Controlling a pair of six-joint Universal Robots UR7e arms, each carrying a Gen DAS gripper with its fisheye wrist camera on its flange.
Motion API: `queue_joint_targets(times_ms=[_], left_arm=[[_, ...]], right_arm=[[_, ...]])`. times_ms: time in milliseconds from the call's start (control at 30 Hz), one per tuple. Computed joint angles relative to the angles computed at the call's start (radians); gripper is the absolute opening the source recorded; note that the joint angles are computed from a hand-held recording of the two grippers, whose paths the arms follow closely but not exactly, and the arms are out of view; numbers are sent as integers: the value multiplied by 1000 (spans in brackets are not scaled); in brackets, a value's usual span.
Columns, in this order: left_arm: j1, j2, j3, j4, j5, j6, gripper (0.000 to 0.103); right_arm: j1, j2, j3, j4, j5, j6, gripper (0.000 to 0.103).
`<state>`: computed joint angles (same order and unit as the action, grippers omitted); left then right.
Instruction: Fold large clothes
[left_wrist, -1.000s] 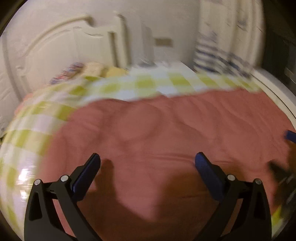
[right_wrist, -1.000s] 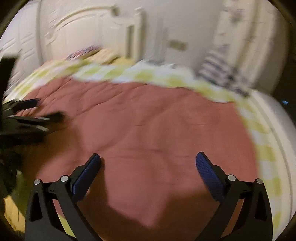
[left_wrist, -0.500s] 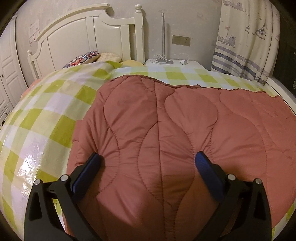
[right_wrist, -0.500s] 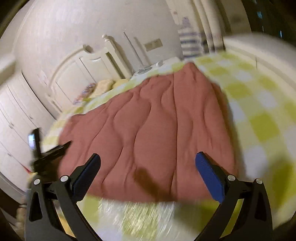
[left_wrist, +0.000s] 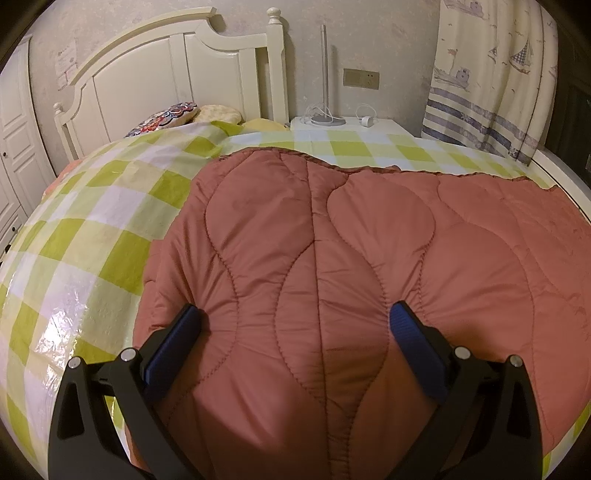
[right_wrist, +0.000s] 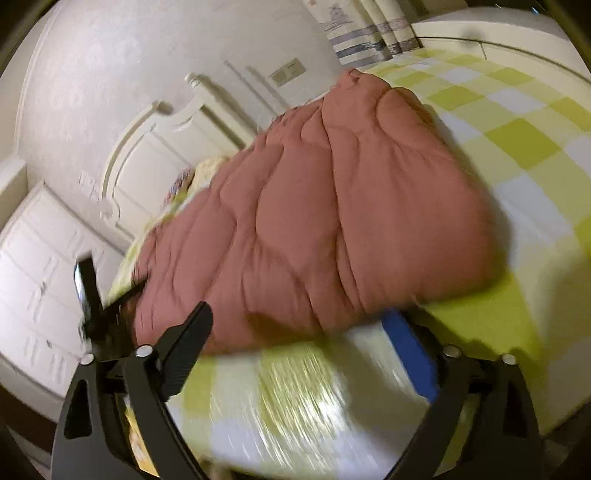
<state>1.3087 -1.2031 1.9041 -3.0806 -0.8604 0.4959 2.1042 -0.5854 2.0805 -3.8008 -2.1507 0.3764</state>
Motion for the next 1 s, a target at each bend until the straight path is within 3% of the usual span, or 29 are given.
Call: queue_joint_targets(times_ms=[233, 300, 333, 367, 433, 500, 600, 700, 800, 900, 1000], left_arm=[[1, 4, -9, 13, 3, 7, 101], [2, 4, -12, 17, 5, 4, 101], [1, 3, -9, 15, 7, 1, 101], [1, 1, -8, 14, 3, 2, 101], [-3, 2, 0, -1, 10, 7, 101], [-11, 0, 12, -15, 25, 27, 101], [-37, -35, 57, 2, 43, 44, 101], [-91, -106, 113, 70, 20, -40, 100], [-182, -122, 162, 5, 20, 3, 101], [-266, -58, 158, -41, 51, 40, 101], [-303, 78, 110, -69, 152, 47, 101]], right_arm=[[-27, 87, -184, -53, -82, 96, 98], [-47, 101, -196, -119, -36, 88, 80], [-67, 100, -184, -143, 21, 102, 56], [-82, 99, -167, -167, 53, 113, 46], [-111, 106, -123, -277, 140, 106, 38], [-119, 93, -71, -339, 206, 75, 36], [-90, 70, 0, -382, 206, -12, 36], [-60, 45, 72, -433, 172, -95, 36], [-55, 15, 144, -482, 177, -159, 36], [-41, -5, 200, -519, 147, -192, 36], [-15, -23, 217, -515, 102, -211, 36]])
